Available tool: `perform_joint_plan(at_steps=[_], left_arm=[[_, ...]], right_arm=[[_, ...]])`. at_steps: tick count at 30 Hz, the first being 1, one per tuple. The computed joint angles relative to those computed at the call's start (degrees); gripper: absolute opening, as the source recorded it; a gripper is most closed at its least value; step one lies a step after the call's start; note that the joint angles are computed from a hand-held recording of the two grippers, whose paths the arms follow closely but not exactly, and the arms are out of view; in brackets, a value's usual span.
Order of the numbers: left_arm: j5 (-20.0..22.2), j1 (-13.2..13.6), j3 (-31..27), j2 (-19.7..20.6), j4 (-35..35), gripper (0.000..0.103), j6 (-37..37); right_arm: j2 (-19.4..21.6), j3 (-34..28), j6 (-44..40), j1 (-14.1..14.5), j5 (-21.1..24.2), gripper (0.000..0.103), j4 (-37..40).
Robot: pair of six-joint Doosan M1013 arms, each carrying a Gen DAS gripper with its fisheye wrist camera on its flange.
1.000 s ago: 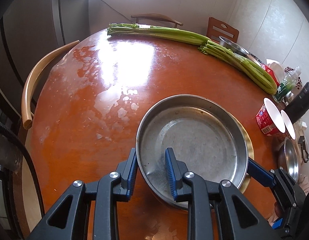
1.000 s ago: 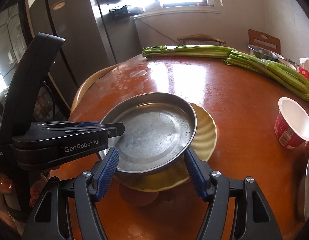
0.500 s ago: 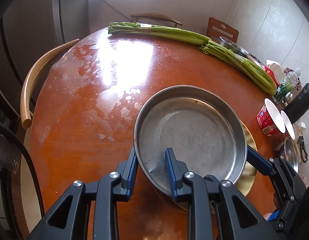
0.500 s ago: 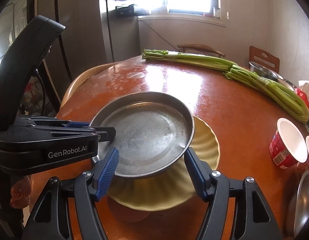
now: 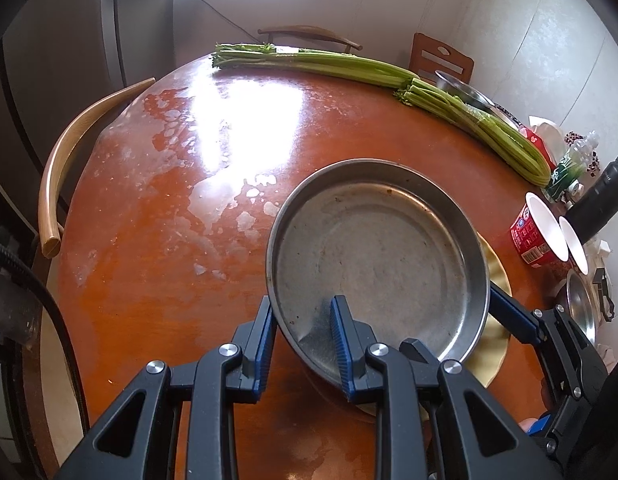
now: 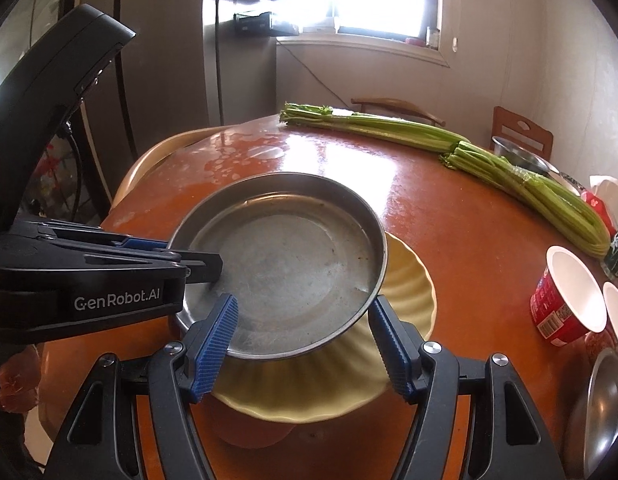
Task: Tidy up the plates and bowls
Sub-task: 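Carry the steel tray over the yellow shell plate and lower it onto it, then open the left gripper to release the steel tray and withdraw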
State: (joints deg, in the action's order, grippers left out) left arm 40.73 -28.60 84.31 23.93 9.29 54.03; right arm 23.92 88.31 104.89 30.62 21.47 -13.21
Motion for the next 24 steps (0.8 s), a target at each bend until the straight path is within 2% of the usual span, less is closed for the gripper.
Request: perform_joint_plan(at_steps=[11, 16, 24], left_arm=[[1.1, -1.1, -1.2, 0.8, 0.0, 0.027, 1.0], [1.4, -1.6, -1.6, 1.0, 0.5, 0.027, 0.7], [1.1, -2.1, -1.9, 1.2, -0.1, 0.027, 1.5]], right_arm=[[-1.7, 1.9, -6.4, -1.4, -0.7, 0.070, 7.5], [-2.4, 2.7, -11.6, -2.4, -1.3, 0.070, 15.0], [-3.3, 3.5, -13.2, -3.6, -1.7, 0.070, 18.7]])
